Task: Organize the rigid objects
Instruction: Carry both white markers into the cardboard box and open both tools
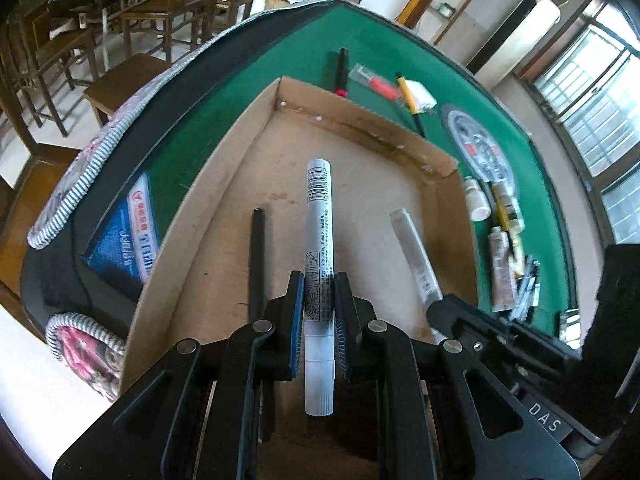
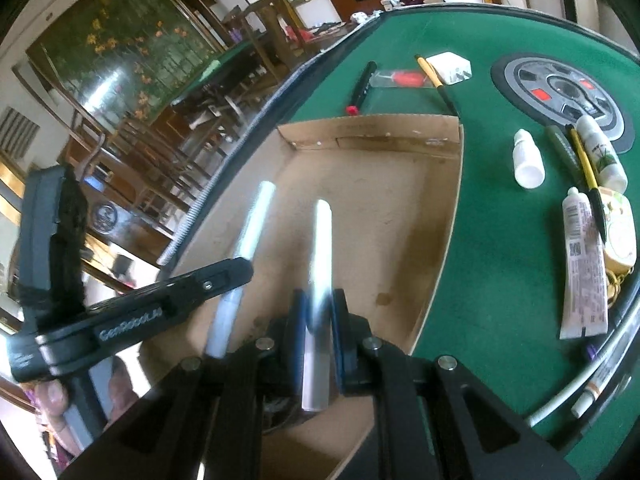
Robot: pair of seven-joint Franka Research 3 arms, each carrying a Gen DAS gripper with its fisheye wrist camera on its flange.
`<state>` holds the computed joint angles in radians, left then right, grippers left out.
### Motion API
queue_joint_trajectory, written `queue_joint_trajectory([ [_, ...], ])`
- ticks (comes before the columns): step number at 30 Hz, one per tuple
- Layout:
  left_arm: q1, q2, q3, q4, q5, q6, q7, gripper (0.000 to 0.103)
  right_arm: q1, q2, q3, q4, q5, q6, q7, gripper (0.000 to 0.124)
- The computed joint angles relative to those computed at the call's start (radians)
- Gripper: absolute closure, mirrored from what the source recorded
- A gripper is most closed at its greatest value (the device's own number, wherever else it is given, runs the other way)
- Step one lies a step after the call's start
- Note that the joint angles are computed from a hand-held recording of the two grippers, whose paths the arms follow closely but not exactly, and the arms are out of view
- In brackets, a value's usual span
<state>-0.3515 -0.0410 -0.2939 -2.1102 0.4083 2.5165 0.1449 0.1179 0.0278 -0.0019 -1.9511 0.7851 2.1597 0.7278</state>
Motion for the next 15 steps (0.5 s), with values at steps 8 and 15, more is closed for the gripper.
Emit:
queue_joint_trajectory([
  [8, -0.009, 0.024, -0.001, 0.021, -0.031, -0.058, 0.041, 0.089, 0.022, -0.004, 0.014, -0.023, -0.08, 0.069, 0.026, 0.113],
  [15, -0.017, 0.034, -0.003, 0.038, -0.012, -0.086, 0.038, 0.089, 0.043, -0.024, 0.021, -0.061, -0.137, 0.141, 0.032, 0.113],
])
